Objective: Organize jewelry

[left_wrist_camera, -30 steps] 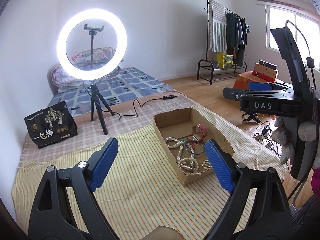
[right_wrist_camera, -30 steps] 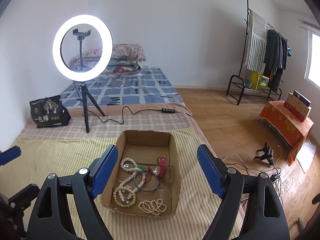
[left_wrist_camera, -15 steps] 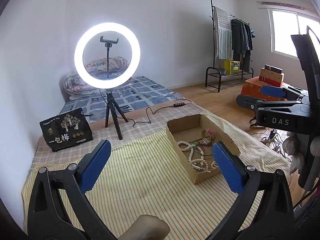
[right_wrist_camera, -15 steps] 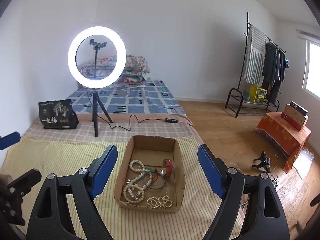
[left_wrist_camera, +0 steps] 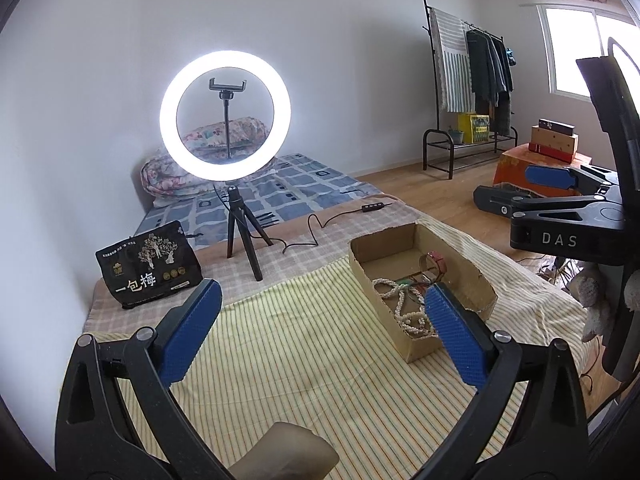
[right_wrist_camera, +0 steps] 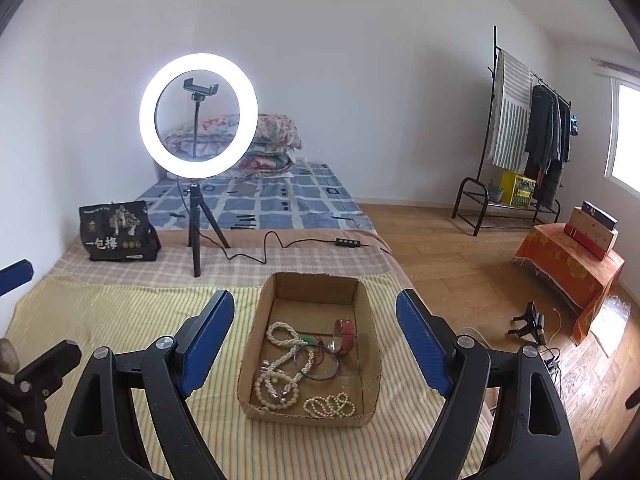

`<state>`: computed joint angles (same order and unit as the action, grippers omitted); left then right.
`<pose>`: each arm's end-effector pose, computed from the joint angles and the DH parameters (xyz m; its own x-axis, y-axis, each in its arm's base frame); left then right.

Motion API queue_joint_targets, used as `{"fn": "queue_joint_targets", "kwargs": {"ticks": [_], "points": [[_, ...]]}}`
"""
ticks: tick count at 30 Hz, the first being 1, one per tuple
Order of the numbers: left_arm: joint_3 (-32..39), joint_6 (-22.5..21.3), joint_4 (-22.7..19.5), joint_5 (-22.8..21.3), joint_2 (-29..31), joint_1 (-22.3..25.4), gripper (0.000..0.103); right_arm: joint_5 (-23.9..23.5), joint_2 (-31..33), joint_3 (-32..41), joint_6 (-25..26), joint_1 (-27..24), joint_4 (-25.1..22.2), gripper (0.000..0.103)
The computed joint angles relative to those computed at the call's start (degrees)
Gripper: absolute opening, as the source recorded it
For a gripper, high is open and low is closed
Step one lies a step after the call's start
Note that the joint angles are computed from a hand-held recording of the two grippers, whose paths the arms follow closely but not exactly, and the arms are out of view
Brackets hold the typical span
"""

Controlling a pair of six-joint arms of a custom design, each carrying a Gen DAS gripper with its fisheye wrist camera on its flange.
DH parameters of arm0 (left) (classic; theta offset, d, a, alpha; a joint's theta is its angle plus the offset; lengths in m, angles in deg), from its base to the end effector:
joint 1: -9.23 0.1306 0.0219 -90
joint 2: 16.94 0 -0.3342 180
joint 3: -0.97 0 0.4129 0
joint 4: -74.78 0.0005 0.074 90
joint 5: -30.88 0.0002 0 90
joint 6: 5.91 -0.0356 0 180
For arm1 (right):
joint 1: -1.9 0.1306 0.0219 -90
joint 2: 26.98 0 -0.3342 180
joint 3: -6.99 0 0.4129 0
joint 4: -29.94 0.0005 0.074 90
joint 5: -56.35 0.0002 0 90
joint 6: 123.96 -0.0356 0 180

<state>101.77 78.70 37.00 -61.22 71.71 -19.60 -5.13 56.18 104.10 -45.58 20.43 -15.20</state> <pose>0.4528 -0.2483 0.5040 -0.3347 0.2914 -0.8961 0.4865 0.8679 0.1005 0.4538 0.1337 0.5073 -0.4592 0.0327 -0.8877 0.2047 0.9763 -0.0699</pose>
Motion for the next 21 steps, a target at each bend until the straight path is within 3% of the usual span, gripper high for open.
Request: {"fn": "queue_joint_targets", "kwargs": {"ticks": [21], "points": [[0.54,0.31,-0.67,0.6,0.24,0.21,0.103,0.08,0.28,0.29,-0.13,0.28,-0.56,0.083]]}}
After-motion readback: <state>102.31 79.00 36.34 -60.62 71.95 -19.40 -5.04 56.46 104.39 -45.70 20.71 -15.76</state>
